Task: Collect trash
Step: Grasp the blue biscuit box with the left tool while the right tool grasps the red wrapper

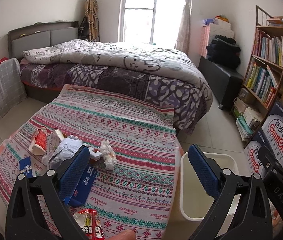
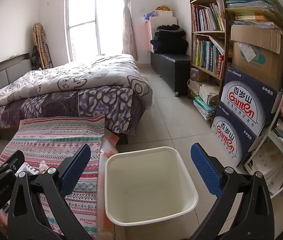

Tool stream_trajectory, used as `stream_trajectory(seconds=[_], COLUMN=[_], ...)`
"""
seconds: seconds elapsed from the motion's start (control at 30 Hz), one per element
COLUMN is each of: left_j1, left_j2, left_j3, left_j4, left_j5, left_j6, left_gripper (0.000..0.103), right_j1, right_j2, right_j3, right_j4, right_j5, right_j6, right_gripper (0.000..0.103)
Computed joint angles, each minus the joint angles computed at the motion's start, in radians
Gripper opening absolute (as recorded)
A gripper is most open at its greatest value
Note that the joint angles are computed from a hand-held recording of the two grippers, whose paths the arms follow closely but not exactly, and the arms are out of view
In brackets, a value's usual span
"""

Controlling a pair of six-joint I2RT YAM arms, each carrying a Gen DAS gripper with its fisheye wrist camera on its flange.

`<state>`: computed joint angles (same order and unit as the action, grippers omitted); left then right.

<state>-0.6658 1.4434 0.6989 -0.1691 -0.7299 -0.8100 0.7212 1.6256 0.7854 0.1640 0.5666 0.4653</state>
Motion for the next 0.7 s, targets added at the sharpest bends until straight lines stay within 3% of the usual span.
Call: stream_trajectory(seconds=[0.17, 0.37, 0.7], left_j1=[0.04, 0.155, 0.408], left_j2=[0.009, -0.028, -0.148], left_j3=[0.008, -0.035, -0.157], left_j4=[-0.083, -0.158, -0.201], left_j5=[0.013, 0.109, 0.204], left_j6=[-0.052, -0.099, -0.045], left_gripper=[0.096, 0.096, 0.096], right_j1=[0.002, 0.025, 0.077], right_j2=[0.042, 0.135, 0.274], right_j3=[0.055, 0.15, 0.282], right_j4=[-0.065, -0.156, -0.234], right_j5=[-0.063, -0.145, -0.243], right_j6=[0.029, 0.047, 0.079], right_gripper=[0.096, 0.096, 0.096])
